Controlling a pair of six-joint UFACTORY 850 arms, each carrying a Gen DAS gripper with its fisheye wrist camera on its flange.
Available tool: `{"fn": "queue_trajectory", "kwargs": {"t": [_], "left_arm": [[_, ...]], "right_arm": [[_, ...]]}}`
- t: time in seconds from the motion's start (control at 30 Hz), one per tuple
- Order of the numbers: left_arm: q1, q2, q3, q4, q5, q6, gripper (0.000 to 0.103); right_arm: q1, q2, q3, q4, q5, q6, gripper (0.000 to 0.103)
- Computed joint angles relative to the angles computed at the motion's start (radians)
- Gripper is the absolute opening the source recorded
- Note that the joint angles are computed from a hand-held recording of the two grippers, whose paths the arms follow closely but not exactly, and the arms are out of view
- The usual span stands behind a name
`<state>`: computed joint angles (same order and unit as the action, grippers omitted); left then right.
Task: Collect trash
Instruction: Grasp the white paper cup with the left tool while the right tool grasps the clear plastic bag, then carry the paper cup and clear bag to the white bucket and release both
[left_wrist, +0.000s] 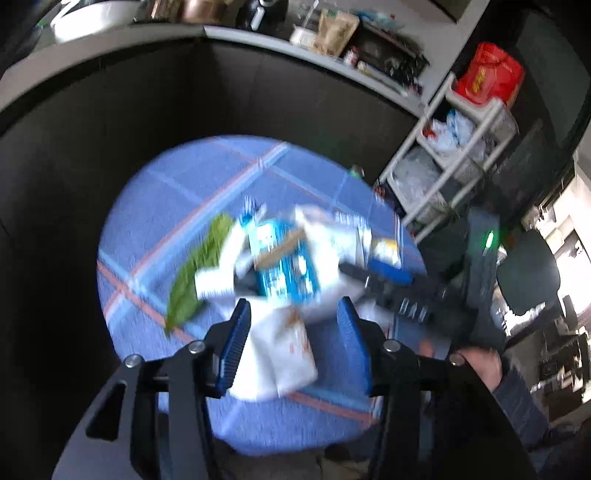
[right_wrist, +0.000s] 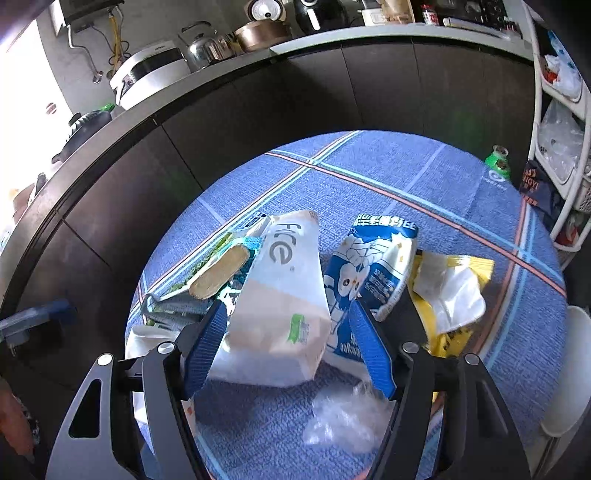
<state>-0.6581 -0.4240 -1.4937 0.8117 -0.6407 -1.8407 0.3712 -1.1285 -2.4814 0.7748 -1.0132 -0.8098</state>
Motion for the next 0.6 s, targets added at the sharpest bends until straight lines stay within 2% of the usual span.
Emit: {"fn": "queue_trajectory", "kwargs": {"t": [0.07, 0.13, 0.17, 0.2, 0.33, 0.4, 0.43, 0.5, 0.6], "left_arm": [[-0.015, -0.014, 0.0, -0.057, -0.003, 0.054, 0.052], [-0.022, -0.035, -0.004, -0.106, -0.029, 0.092, 0.07], [-0.021, -0.039, 0.002, -0.114, -0.036, 0.087, 0.073], [-0.015, -0.036, 0.021, -0.114, -0.019, 0.07, 0.074], [0.039, -0.007, 0.111, -0.113, 0.132, -0.02, 0.074], [0.068, 0.013, 0.162, -0.052, 0.264, -0.108, 0.074], [0.076, 0.015, 0.171, -0.032, 0.294, -0.133, 0.073], [0.083, 0.002, 0.159, -0.041, 0.306, -0.106, 0.072], [0.096, -0.027, 0.134, -0.154, 0.322, 0.021, 0.069]], "right_arm": [[-0.01, 0.052, 0.086, 0.035, 0.018, -0.045, 0.065], [-0.015, 0.082, 0.137, 0.055, 0.028, -0.07, 0.065], [-0.017, 0.099, 0.164, 0.062, 0.037, -0.082, 0.065], [-0.018, 0.118, 0.195, 0.069, 0.05, -0.097, 0.065], [-0.029, 0.198, 0.321, 0.096, 0.088, -0.168, 0.065], [-0.036, 0.232, 0.378, 0.099, 0.11, -0.193, 0.065], [-0.042, 0.246, 0.403, 0.099, 0.117, -0.205, 0.065], [-0.052, 0.264, 0.44, 0.086, 0.123, -0.21, 0.065], [-0.065, 0.264, 0.462, 0.04, 0.132, -0.178, 0.065]]}}
